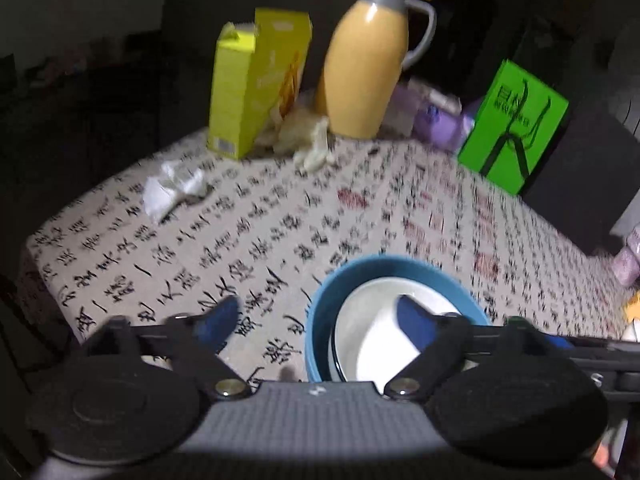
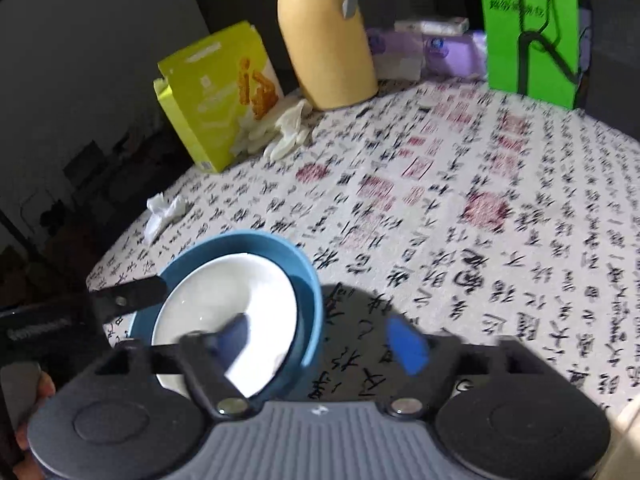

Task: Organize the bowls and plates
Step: 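Move both open grippers away from the bowls toward the cream plate stack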

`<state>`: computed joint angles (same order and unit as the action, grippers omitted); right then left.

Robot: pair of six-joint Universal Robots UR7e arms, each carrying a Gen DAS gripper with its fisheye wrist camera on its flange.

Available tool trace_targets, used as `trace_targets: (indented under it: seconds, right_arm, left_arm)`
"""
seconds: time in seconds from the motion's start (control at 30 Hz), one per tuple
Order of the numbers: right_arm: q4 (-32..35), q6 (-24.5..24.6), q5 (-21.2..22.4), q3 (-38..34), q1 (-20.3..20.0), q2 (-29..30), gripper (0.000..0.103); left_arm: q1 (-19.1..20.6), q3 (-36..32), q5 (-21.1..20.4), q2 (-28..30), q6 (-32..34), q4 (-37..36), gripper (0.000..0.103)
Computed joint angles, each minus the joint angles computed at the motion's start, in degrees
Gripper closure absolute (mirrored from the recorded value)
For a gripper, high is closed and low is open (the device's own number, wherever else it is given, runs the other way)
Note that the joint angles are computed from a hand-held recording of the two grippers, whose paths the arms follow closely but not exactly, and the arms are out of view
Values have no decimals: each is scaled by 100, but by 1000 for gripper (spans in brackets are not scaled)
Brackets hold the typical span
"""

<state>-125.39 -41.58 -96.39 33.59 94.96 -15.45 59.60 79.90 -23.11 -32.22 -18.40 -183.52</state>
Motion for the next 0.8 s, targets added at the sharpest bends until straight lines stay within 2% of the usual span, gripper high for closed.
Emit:
trace_targets:
  seconds: [0.03,0.1,0.13,0.27,0.37,0.67,0.8]
  right_arm:
    - [-177,-32,77,187,-27,-108,8]
    - [-483,-80,238,552,-92,-329,6]
    - [-589,-81,294,689,-122,-421,0]
    - [-1190,-163,556,1387,-254,-840,0]
    - [-1587,-224,689,1812,-351,-1105,0]
    - [-2962,-540,1183,3036,-717,-1819,0]
    - [-3453,-662,1336,3409,-885,-2056,0]
  left_arm:
    - [-32,41,16,29,204,-327,2]
    - [-109,101,42,99,660,-971,0]
    - [-152,116,54,137,878,-1246,0]
    - [-322,-75,237,490,2097,-2615,0]
    - [-419,-257,318,726,2792,-3341,0]
    - [-634,-401,128,1149,3660,-4406,0]
    - [-700,-392,39,1250,3798,-4475,0]
